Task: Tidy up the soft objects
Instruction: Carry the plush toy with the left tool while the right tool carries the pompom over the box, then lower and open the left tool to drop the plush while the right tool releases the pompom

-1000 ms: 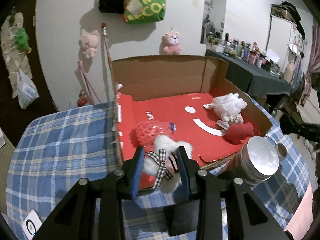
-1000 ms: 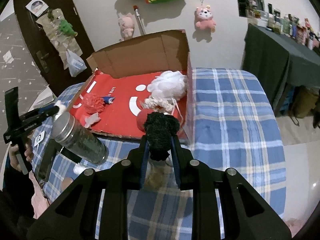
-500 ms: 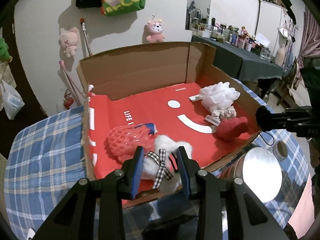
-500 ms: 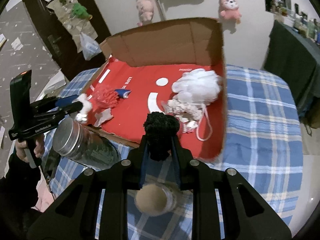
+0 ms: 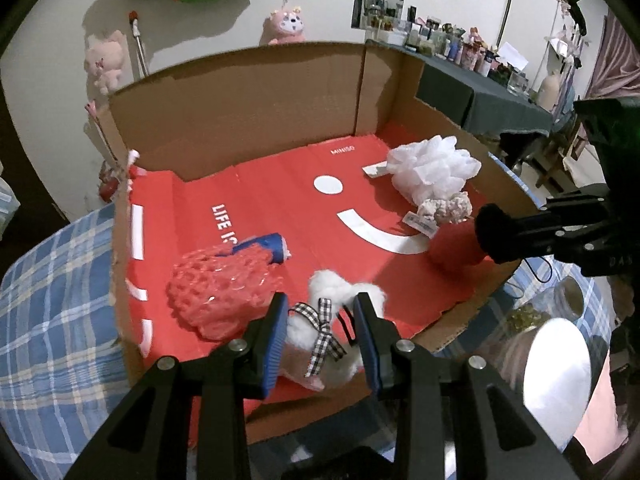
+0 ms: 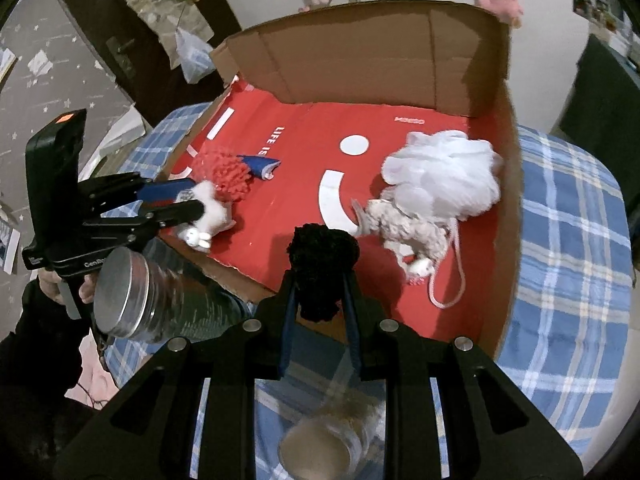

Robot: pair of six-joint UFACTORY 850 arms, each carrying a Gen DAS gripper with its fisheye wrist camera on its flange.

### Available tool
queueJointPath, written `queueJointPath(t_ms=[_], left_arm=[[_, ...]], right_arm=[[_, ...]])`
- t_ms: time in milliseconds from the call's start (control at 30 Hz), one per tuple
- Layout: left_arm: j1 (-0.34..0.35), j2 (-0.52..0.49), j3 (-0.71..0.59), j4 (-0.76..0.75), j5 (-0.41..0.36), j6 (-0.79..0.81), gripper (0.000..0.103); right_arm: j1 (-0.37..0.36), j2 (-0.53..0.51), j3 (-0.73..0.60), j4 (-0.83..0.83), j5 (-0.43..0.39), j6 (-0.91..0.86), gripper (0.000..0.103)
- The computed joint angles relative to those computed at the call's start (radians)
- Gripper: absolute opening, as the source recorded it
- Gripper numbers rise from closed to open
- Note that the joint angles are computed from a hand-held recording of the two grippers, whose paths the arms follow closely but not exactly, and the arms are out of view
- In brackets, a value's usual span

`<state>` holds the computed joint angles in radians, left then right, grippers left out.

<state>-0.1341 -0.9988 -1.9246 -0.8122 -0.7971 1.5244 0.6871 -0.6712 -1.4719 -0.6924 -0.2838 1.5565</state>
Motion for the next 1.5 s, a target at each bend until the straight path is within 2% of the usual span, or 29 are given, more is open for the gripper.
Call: queueJointPath(t_ms=[233,333,433,567,700,967,1200,1500], left_arm=[[-0.013,-0.035,-0.052,0.058,-0.036,-0.045,0.036],[-0.021,-0.038,-0.054,0.076,-0.028,-0.048,0.036],[-0.025,-0.051,-0.074,0.102,-0.037,-0.072,0.036],[-0.034,-0.051,-0.074,0.147,0.003,-0.100,0.036],[-0.039,-0.088,-0.133,0.223,-0.006,-0.188,0.036],[-0.034,-0.123,-0.195,0.262,-0.013,-0.251,0.036],[-0.038,-0.105,-0.155,0.272,-0.001,-0.212,0.036],[-0.048,-0.120,-0.180,0.287,-0.004,-0.234,0.036]], right_arm=[[-0.023,-0.063,-0.088,0.334,-0.004,-0.394,0.021],[-0.028,-0.095,-0.136,0.459,-0.031,-0.548,0.021],[-0.036,-0.118,-0.165,0.567,-0.048,-0.670,0.021],[-0.041,-0.144,-0.197,0.633,-0.077,-0.747,0.021],[-0.044,-0.154,-0.207,0.648,-0.106,-0.766,0.021],[-0.054,-0.129,-0.165,0.555,-0.136,-0.647,0.021],[-0.053,-0.134,-0.169,0.560,-0.147,-0.655,0.021],[-0.057,-0.145,-0.181,0.592,-0.152,-0.688,0.021]])
